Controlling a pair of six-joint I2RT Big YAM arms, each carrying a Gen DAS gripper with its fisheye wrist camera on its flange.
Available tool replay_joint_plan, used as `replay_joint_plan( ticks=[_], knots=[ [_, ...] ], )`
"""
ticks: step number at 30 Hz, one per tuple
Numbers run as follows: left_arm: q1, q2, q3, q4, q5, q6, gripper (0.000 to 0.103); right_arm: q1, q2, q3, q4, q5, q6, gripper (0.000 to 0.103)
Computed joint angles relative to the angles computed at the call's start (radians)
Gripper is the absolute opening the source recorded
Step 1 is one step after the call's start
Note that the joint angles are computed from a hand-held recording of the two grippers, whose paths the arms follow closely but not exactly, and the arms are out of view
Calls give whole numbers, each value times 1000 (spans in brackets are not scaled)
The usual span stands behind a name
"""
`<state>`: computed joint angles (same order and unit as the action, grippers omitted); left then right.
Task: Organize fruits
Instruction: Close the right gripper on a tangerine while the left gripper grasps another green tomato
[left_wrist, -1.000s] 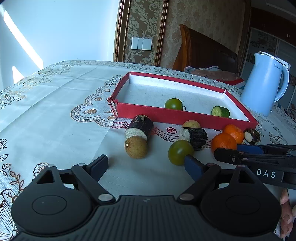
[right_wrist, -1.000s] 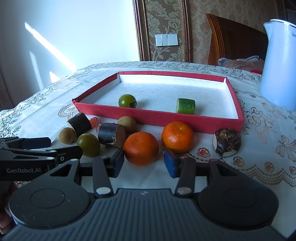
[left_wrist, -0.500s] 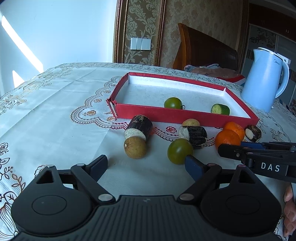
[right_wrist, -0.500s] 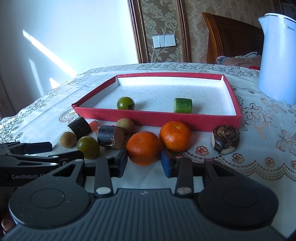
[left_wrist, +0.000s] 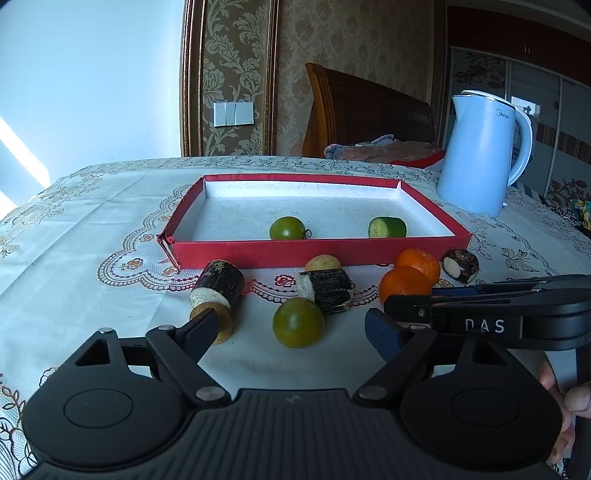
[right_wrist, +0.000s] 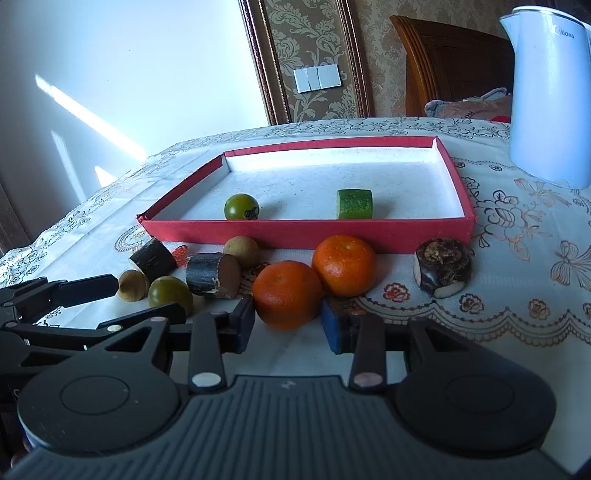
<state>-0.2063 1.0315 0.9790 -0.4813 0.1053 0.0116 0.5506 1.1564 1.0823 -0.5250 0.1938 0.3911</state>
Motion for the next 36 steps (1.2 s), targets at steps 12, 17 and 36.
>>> replay_joint_plan(
  ticks=[12,17,36],
  knots=[
    [11,67,55,-68,82,6,53,-10,-39,-36,20,-16,32,37],
    [1,75,62,-75,52,3,45,-14,-41,-38,21,-25,38,37],
    [-42,67,59,-76,-79,-56,32,-6,-30,-30,13,-13,31,37]
  ],
)
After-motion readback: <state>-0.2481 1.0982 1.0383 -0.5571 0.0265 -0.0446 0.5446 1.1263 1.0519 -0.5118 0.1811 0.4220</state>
